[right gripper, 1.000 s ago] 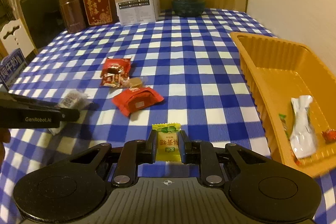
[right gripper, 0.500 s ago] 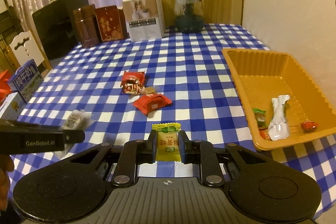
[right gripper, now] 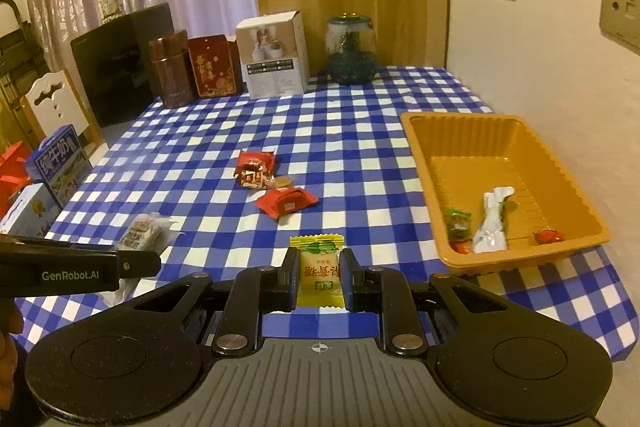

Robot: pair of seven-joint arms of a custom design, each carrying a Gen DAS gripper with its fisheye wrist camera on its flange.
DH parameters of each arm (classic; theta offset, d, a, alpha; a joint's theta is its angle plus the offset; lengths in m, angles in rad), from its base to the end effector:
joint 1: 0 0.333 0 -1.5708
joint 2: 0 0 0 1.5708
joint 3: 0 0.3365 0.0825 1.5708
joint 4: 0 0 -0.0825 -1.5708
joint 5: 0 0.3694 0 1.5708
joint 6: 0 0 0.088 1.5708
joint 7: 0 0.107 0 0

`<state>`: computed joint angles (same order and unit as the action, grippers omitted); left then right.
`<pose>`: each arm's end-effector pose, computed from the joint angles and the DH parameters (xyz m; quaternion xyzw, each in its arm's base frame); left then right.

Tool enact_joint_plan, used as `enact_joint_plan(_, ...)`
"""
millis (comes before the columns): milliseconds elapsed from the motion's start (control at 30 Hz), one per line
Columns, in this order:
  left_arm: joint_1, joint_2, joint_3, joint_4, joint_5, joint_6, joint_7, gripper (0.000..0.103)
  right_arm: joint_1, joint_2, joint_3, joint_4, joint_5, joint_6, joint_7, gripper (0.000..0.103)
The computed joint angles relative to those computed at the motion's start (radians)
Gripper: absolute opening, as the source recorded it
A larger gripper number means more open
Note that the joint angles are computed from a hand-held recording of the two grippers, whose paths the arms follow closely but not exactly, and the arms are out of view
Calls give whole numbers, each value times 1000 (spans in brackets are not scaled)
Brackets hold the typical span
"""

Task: Organize snacks
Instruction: 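Carry the clear packet into the tray and open the left tool while the right tool carries the yellow candy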

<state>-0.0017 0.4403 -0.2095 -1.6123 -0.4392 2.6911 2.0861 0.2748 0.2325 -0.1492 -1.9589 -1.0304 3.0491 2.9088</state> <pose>0.7074 -0.1105 0.4722 -0.5380 0.7625 -0.3338 0.1332 0.6081 0.1508 0.4588 -0.5677 0.6957 -0.2774 0.3416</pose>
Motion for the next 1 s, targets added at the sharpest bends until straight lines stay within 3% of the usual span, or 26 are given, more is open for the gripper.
enact_joint_plan(433,-10,-48,-22,-49,-46,14,32,36,-41,-69,19,-53,-128,-21,126,21)
enact_joint_plan(1000,-34,-45,-24,-37,-56,-7,39,36,-105,-110,56,-92,-183,-48,197,21)
